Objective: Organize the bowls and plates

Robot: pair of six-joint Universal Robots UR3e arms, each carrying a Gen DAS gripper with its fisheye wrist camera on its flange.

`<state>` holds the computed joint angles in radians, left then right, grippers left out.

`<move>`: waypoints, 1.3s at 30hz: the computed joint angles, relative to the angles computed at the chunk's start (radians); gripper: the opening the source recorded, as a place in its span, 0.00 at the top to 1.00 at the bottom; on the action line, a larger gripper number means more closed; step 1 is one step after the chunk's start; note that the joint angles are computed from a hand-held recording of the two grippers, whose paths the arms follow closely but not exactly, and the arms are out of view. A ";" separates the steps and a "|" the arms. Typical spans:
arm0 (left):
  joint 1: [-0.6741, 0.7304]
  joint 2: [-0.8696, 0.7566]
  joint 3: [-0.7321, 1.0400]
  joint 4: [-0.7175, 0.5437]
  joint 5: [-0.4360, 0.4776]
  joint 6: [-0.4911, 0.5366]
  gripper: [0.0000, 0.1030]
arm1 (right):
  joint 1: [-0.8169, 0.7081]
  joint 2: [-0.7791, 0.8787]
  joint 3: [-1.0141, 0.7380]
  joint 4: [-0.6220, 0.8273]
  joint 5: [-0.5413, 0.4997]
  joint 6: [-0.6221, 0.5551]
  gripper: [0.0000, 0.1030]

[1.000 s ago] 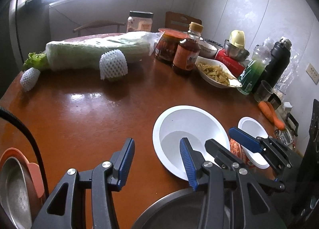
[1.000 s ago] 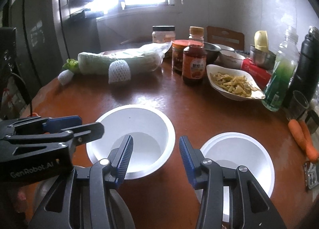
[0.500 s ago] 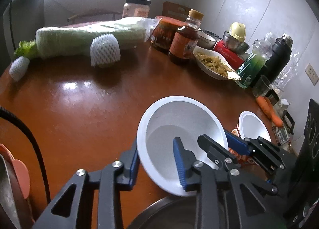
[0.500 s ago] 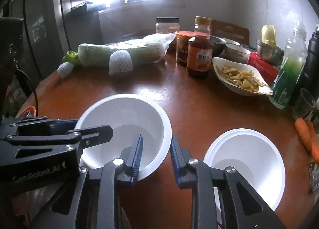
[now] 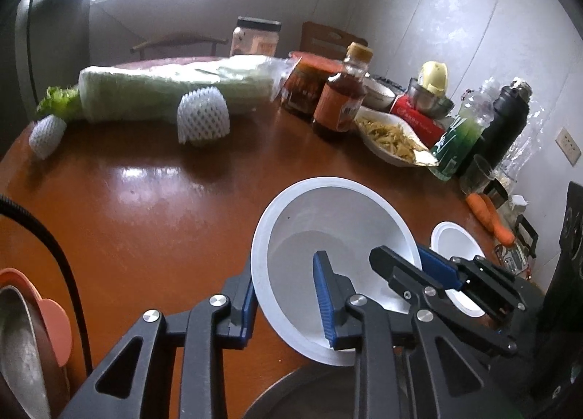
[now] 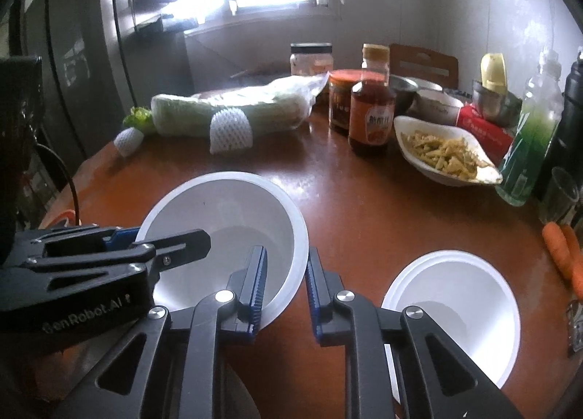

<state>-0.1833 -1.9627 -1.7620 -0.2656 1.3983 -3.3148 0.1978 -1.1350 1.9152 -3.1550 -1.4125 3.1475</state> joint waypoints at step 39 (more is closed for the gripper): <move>-0.109 0.468 -0.331 0.000 0.147 -0.062 0.72 | 0.046 -0.455 0.364 -0.097 0.009 0.014 0.79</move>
